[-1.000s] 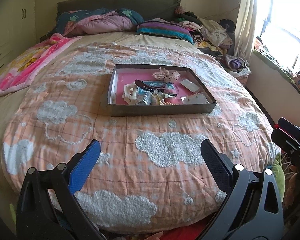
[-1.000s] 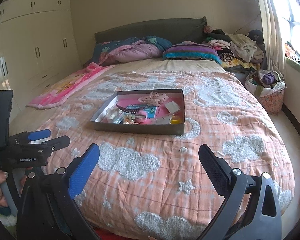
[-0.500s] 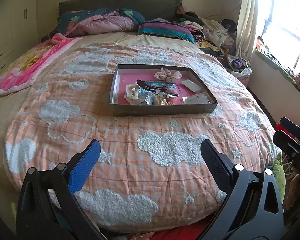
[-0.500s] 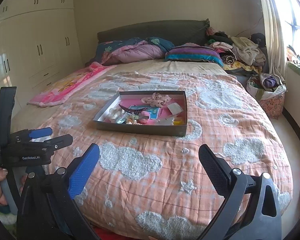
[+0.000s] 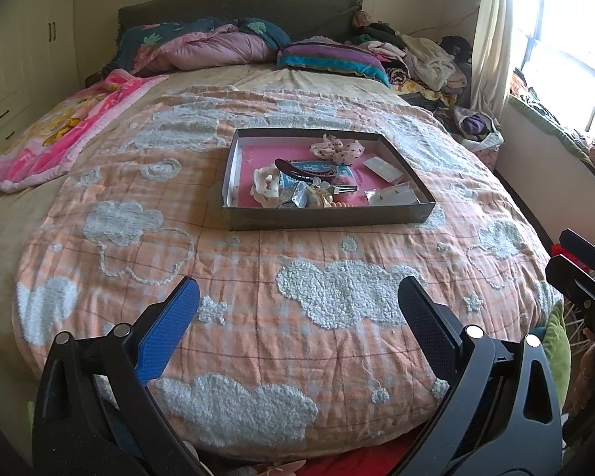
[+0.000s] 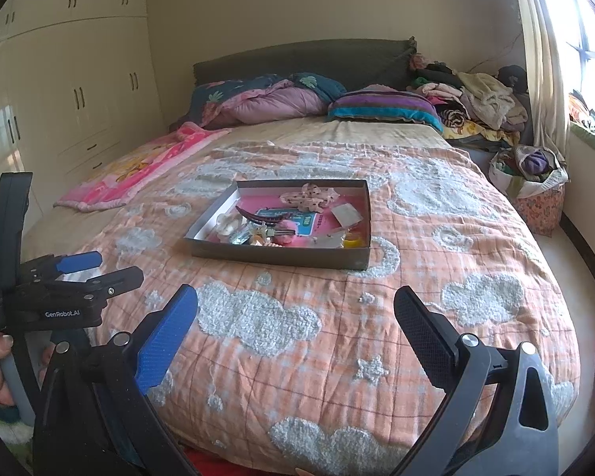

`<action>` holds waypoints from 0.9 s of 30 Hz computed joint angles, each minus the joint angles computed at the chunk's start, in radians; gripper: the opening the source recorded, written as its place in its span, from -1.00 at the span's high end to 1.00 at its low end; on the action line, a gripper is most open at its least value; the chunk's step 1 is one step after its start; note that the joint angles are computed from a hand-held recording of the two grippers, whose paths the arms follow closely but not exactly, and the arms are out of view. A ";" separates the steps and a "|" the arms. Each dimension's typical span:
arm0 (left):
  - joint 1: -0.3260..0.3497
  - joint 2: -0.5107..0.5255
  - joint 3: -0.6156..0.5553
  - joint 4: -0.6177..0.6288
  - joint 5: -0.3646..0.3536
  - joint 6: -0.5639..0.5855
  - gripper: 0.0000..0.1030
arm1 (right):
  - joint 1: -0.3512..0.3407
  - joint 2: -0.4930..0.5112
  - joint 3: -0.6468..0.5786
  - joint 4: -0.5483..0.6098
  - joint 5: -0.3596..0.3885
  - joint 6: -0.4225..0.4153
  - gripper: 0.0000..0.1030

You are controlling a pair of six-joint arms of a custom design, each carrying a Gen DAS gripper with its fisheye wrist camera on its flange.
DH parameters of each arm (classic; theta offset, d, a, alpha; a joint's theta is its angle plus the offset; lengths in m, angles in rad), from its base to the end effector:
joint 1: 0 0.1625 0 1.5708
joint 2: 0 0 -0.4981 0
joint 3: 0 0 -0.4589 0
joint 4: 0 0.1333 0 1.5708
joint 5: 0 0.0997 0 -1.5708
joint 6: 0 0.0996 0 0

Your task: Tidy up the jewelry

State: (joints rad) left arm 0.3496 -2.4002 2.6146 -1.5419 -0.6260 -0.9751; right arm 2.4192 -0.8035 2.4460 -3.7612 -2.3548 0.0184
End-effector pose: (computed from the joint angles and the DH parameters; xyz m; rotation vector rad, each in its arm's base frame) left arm -0.0805 -0.2572 0.3206 0.4330 2.3085 -0.9360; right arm 0.3678 -0.2402 0.0550 0.7271 -2.3561 1.0499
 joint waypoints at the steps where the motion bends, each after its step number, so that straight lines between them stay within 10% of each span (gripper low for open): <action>1: -0.001 -0.001 0.000 0.000 0.001 0.000 -0.82 | 0.001 0.000 0.000 -0.001 -0.001 0.000 -0.92; 27: -0.004 -0.012 -0.004 0.016 -0.003 0.000 -0.82 | 0.010 -0.014 0.004 0.021 -0.016 0.018 -0.92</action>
State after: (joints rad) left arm 0.3452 -2.4120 2.6111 -1.5261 -0.6286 -0.9748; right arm 2.4291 -0.8180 2.4497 -3.7402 -2.3711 0.0365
